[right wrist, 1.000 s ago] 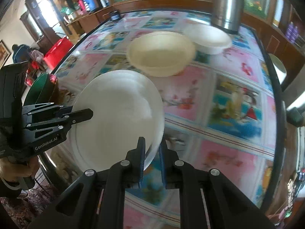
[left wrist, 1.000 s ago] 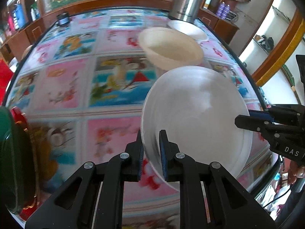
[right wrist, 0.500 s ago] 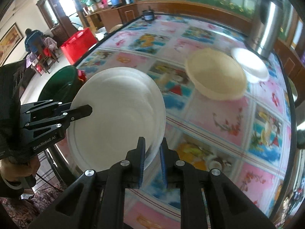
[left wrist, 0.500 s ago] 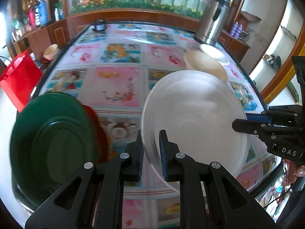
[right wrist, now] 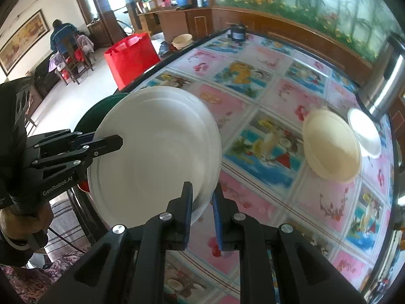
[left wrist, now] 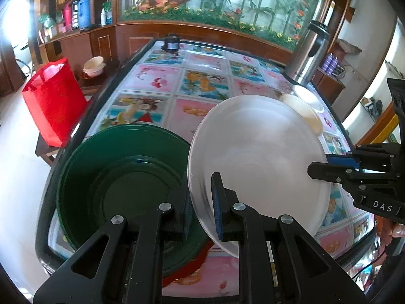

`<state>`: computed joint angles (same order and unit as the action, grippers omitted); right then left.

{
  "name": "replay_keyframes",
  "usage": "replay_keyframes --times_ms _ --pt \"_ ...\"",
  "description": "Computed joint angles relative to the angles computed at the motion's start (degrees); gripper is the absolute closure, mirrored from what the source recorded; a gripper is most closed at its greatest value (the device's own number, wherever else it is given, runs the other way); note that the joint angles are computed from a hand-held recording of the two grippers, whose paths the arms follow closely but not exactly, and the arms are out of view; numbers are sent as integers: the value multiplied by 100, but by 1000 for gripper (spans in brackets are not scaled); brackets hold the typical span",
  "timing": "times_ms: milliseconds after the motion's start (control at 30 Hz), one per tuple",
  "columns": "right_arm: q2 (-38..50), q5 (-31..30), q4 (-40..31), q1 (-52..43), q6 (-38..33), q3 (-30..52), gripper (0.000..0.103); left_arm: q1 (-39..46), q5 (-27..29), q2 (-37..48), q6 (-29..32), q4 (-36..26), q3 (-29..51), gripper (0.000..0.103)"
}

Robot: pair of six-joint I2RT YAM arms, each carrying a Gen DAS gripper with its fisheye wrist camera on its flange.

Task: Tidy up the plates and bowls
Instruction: 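Carry the white foam plate and lower it into the green basin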

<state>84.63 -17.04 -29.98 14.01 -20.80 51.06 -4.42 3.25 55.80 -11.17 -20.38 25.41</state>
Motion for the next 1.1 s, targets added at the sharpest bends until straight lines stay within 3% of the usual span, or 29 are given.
replay_keyframes --times_ms 567,800,1100 --pt "109 296 -132 980 408 539 86 1988 1104 -644 988 -659 168 88" --pt "687 433 25 1537 651 792 86 2960 1429 -380 1610 -555 -35 88" --pt "1229 564 129 1891 756 919 86 3349 1446 99 1904 -133 -301 88"
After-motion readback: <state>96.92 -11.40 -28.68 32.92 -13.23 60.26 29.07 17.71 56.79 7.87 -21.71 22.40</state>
